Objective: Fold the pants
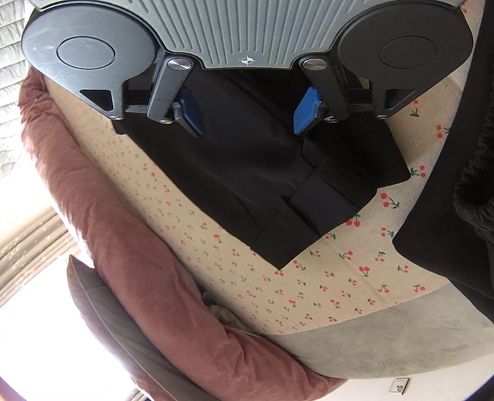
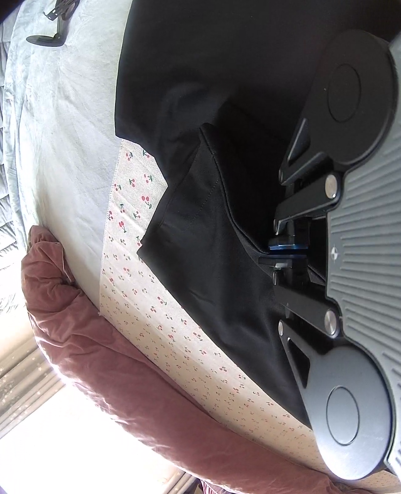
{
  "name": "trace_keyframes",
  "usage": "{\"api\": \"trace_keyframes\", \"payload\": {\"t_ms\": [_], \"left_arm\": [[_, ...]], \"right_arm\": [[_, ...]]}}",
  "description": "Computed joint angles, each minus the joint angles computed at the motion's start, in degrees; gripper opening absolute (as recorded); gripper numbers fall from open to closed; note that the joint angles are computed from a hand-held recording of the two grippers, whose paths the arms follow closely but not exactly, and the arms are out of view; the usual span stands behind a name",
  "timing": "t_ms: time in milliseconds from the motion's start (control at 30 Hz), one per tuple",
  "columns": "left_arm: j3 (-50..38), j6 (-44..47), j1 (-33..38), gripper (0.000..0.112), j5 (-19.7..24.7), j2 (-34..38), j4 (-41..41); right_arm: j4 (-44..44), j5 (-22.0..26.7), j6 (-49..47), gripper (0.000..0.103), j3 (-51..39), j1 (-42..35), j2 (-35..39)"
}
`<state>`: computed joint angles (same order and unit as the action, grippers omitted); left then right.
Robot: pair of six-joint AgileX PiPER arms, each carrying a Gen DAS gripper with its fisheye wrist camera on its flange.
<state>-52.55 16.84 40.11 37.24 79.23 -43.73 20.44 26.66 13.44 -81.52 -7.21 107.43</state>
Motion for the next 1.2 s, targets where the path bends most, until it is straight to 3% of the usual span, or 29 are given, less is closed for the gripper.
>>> {"api": "trace_keyframes", "payload": {"t_ms": [33, 67, 200, 400, 533, 600, 733, 800, 933, 1067, 1133, 1200], "left_arm": [[0.0, -3.1, -1.9, 0.027, -2.3, 0.0, 5.0], [-0.1, -4.4, -3.0, 0.002, -3.5, 0.3, 8.5], [0.6, -0.5, -0.1, 0.001, -1.6, -2.0, 5.2], [4.4, 8.8, 7.9, 0.001, 5.1, -10.4, -2.4], [6.1, 12.5, 11.5, 0.001, 8.1, -11.8, -4.9], [7.0, 13.8, 11.7, 0.001, 8.3, -11.7, -4.3], [8.5, 8.1, 6.9, 0.003, 3.7, -9.3, 4.0], [9.0, 6.5, 6.7, 0.010, 2.8, -8.4, 4.6], [8.7, 7.8, 9.7, 0.020, 5.9, -8.0, 2.8], [8.6, 6.9, 13.7, 0.054, 8.6, -8.3, 0.7], [8.1, 7.3, 15.6, 0.060, 10.6, -7.7, -1.0], [7.9, 7.4, 15.7, 0.062, 9.9, -7.3, -1.6]], "right_arm": [[0.4, -0.2, -0.2, 0.000, 0.2, 0.0, -0.1], [0.9, -0.4, -0.6, 0.000, 0.5, -0.1, -0.2], [2.7, -1.1, -2.9, 0.000, 1.8, -0.2, -1.0], [15.1, -0.4, -14.5, 0.000, 3.4, -3.3, -2.8], [16.2, 0.8, -15.9, 0.000, 3.7, -4.5, -3.2], [12.2, 1.2, -13.8, 0.000, 3.4, -3.8, -2.7], [-0.4, 2.0, -5.9, 0.000, 2.2, -1.0, -0.7], [2.8, 1.1, -8.0, 0.000, 3.2, -1.6, -0.9], [6.5, 1.9, -12.8, 0.004, 4.0, -3.1, -1.5], [11.8, 3.0, -15.2, 0.026, 5.4, -6.0, -2.9], [15.9, 4.6, -16.2, 0.038, 6.4, -8.2, -4.0], [17.3, 5.4, -17.9, 0.040, 7.4, -9.2, -4.9]]}}
